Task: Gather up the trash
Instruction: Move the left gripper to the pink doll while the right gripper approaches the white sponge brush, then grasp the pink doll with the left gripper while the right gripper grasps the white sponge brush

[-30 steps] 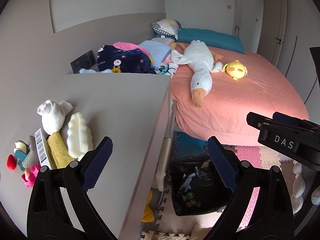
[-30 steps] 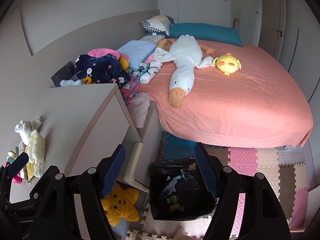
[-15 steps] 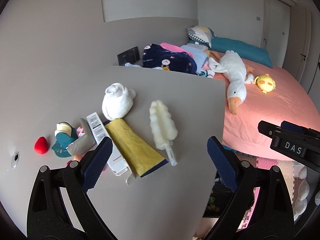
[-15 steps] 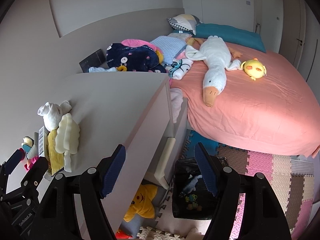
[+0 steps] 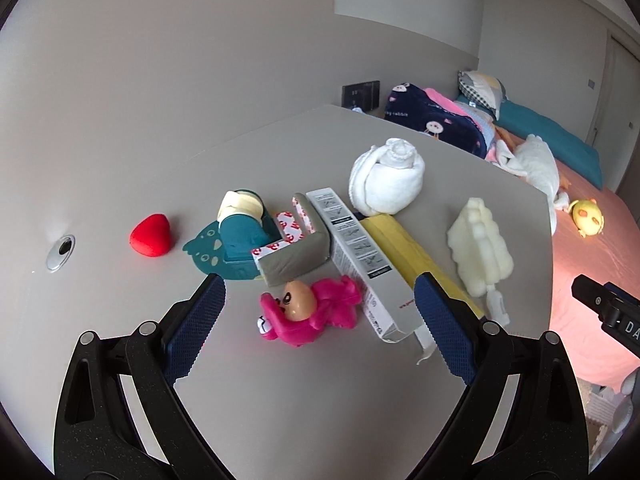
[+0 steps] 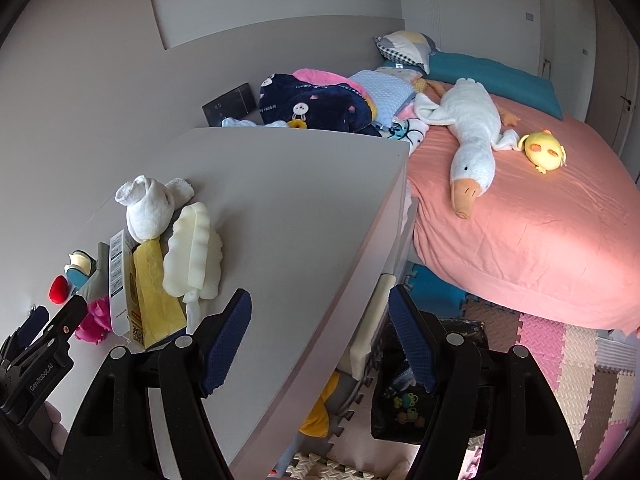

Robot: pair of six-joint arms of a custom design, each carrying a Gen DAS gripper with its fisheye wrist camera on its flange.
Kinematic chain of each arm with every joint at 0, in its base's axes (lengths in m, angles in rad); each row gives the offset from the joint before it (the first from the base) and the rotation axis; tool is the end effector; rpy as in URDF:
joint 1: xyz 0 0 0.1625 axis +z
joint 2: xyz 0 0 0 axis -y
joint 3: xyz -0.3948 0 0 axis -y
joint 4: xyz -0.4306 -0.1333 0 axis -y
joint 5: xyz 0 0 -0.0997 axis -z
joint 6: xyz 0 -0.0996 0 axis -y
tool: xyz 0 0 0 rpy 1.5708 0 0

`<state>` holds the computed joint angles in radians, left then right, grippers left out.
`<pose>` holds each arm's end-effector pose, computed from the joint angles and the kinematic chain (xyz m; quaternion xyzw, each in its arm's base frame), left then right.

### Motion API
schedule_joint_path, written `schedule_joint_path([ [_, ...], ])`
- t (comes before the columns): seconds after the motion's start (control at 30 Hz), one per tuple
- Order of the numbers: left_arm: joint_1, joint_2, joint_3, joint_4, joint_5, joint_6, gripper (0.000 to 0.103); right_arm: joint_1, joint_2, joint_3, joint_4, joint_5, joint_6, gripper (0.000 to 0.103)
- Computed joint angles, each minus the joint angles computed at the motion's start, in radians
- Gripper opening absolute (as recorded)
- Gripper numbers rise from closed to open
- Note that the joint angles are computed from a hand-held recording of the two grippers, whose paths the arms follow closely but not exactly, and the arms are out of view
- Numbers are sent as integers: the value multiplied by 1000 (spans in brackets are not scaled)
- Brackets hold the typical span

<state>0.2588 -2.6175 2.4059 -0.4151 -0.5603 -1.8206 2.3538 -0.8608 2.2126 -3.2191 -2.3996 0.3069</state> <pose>-0.0359 -0.2347 0.3387 0.0170 0.8097 -0.4293 0.3998 0.3711 -0.2880 0.0063 0.1557 -0.8938 0.3221 0.2705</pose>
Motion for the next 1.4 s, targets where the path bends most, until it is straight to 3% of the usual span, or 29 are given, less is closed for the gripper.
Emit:
schedule_joint_path([
  [0.27, 169, -4, 6, -161, 44, 161, 92, 0, 40, -24, -8, 22, -14, 72],
  [0.57, 325, 12, 38, -440, 68, 416, 82, -1, 76, -57, -7, 41, -52, 72],
  [0.87, 362, -26, 53, -536, 73, 508, 80, 6, 139, -136, 27, 55, -86, 72],
  [1.0, 362, -58, 70, -596, 64, 593, 42, 4, 170, -176, 56, 56, -91, 72],
  [1.17, 345, -70, 70, -549, 72, 552, 42, 0, 192, -206, 63, 48, -79, 72],
  [1.4, 357, -79, 78, -596, 73, 602, 42, 5, 199, -220, 34, 131, -106, 72],
])
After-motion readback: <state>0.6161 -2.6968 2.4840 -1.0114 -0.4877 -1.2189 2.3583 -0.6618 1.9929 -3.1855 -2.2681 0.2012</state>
